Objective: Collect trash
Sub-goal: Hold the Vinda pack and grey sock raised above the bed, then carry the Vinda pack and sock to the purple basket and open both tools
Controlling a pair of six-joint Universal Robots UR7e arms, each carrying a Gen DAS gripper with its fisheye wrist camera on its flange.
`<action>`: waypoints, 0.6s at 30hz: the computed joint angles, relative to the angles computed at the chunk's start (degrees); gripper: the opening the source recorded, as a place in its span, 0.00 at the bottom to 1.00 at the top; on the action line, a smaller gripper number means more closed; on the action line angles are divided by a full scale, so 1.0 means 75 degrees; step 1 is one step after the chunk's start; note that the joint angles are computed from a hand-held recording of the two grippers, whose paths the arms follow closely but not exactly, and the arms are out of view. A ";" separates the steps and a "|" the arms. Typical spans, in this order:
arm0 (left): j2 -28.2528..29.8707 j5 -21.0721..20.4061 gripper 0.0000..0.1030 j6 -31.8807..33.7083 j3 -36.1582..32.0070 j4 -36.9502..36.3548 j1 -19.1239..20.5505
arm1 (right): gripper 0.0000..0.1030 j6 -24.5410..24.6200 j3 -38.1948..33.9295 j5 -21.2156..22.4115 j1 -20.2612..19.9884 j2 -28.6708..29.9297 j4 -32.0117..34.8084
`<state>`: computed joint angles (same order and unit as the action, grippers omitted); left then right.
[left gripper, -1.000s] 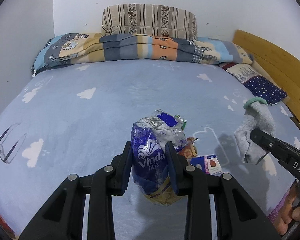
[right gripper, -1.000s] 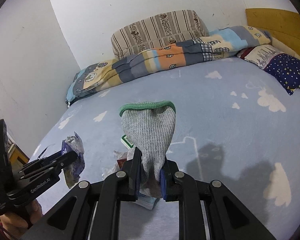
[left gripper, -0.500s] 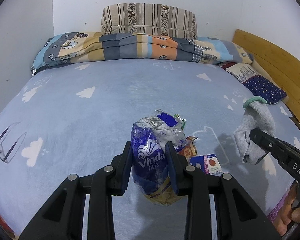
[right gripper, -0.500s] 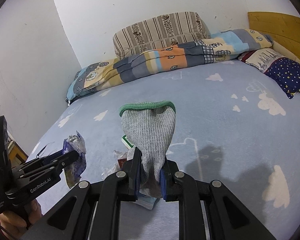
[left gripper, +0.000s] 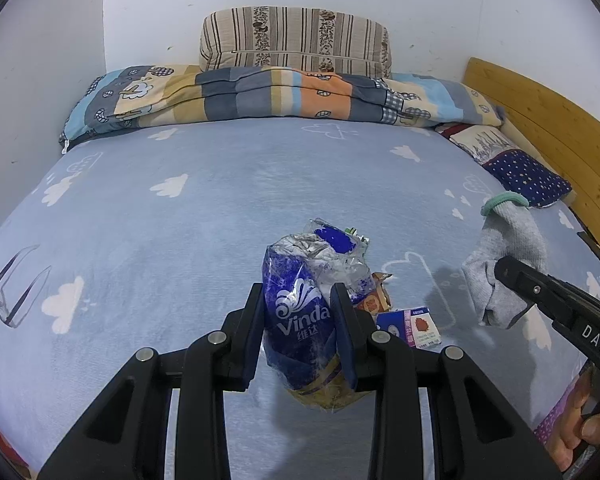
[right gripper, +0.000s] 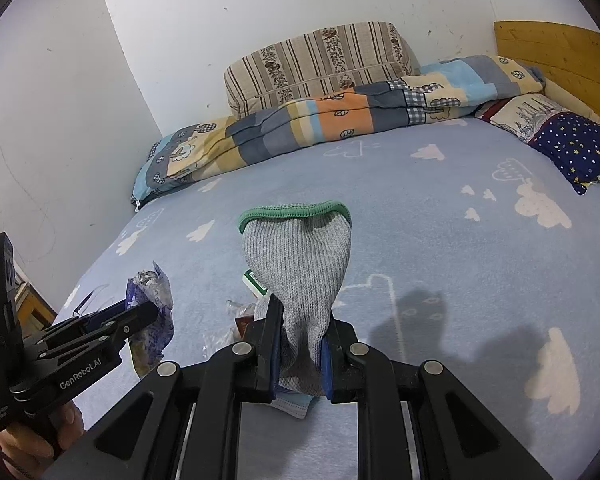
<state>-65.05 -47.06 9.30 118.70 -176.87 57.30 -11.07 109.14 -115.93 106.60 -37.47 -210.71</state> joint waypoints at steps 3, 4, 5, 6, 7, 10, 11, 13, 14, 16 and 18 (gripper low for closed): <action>-0.0001 -0.0002 0.30 -0.0008 0.0005 0.0003 -0.0002 | 0.16 -0.0014 0.0009 0.0013 -0.0007 -0.0011 0.0003; -0.0002 0.0003 0.30 -0.0009 0.0011 0.0008 -0.0015 | 0.16 -0.0012 0.0010 0.0009 -0.0006 -0.0011 0.0001; -0.0001 0.0007 0.30 -0.0018 0.0018 0.0003 -0.0024 | 0.16 -0.0008 0.0007 0.0003 -0.0002 -0.0007 -0.0007; -0.0004 -0.0010 0.30 -0.0016 0.0019 0.0009 -0.0028 | 0.16 -0.0009 0.0011 0.0013 -0.0005 -0.0012 -0.0005; 0.0009 -0.0010 0.30 -0.0041 0.0025 0.0017 -0.0059 | 0.16 -0.0009 0.0011 0.0013 -0.0005 -0.0012 -0.0005; 0.0009 -0.0129 0.30 -0.0121 0.0015 0.0103 -0.0099 | 0.16 0.0023 0.0027 0.0041 -0.0007 -0.0020 -0.0010; -0.0019 -0.0274 0.30 -0.0212 0.0010 0.0210 -0.0104 | 0.16 0.0079 0.0046 0.0078 -0.0012 -0.0037 -0.0002; -0.0083 -0.0618 0.30 -0.0318 0.0058 0.0362 -0.0132 | 0.16 0.0297 0.0147 0.0141 -0.0017 -0.0126 -0.0052; -0.0098 -0.0714 0.30 -0.0295 0.0126 0.0358 -0.0188 | 0.16 0.0468 0.0284 0.0275 -0.0047 -0.0234 -0.0156; -0.0112 -0.0919 0.30 -0.0104 0.0329 0.0319 -0.0372 | 0.16 0.0740 0.0609 0.0543 -0.0110 -0.0475 -0.0405; -0.0121 -0.1088 0.30 0.0012 0.0505 0.0252 -0.0538 | 0.16 0.0903 0.1105 0.0717 -0.0162 -0.0759 -0.0826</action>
